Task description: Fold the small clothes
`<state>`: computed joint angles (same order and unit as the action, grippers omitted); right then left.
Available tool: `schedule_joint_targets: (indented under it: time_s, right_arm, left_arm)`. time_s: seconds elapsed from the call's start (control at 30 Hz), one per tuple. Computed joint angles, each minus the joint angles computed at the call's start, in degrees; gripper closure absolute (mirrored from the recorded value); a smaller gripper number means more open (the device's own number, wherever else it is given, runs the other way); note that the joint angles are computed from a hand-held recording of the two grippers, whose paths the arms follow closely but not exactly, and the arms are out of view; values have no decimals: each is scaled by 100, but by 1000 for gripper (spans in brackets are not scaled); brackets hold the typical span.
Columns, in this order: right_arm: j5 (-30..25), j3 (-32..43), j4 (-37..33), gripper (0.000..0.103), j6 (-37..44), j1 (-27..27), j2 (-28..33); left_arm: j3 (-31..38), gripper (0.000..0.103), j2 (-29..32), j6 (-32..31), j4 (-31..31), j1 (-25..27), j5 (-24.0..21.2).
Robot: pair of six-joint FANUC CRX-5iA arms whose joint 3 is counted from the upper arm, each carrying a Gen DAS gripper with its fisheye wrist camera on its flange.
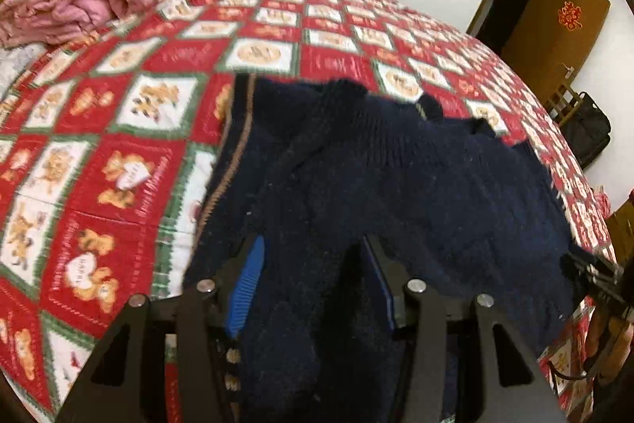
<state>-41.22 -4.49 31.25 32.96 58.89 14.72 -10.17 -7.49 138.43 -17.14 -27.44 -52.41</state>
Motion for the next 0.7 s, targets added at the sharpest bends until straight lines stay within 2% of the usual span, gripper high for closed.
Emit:
schedule_joint_targets:
  time_s: [0.07,0.17,0.2,0.27,0.33,0.37,0.4,0.43,0.5,0.57,0.63,0.7]
  right_arm:
    - [169,-330,168,45,-301,39,-252]
    - [-200,-327,304,47,-133,185,-214]
    - [-289,-326,401,47,-115,227,-158]
    - [-397,-318,456,47,-126,270,-82]
    - [-324,-439,690,47,-386,265,-85]
    - [-358,-462,797,46,-462,290,-67]
    - [-396,-491,933,46,-537,322,-48]
    - [-396,-543,1039,46,-596,339,-56]
    - [-295,-660,1103,46,-685,333,-130]
    - [-138,-802,1130,46,-817,314,-256]
    - [-81,-841,1156,46,-887,308,-275]
    - [-140,-796,1218,44,-886,322,-193]
  left_arm:
    - [256,49,-15,302,-513,-251,-238]
    - [946,31,382,416,-1156,-468,-914]
    - [1199,29,594,460,-1252,-427,-1173]
    - [1410,29,876,387,-1103,-185,-1341]
    - [1690,29,1294,341,-1016,40,-1730]
    - [1878,29,1528,425,-1200,26,-2081]
    - [1916,29,1634,472,-1228,68,-2229]
    - [1809,29,1619,483,-1067,179,-2191]
    - [1320,29,1303,703,-728,392,-1720]
    - [1041,29,978,1034,-866,319,-1503]
    - [991,29,770,1311,-1259,79,-1466]
    - [1004,29,623,1412,-1393,-46,-1313]
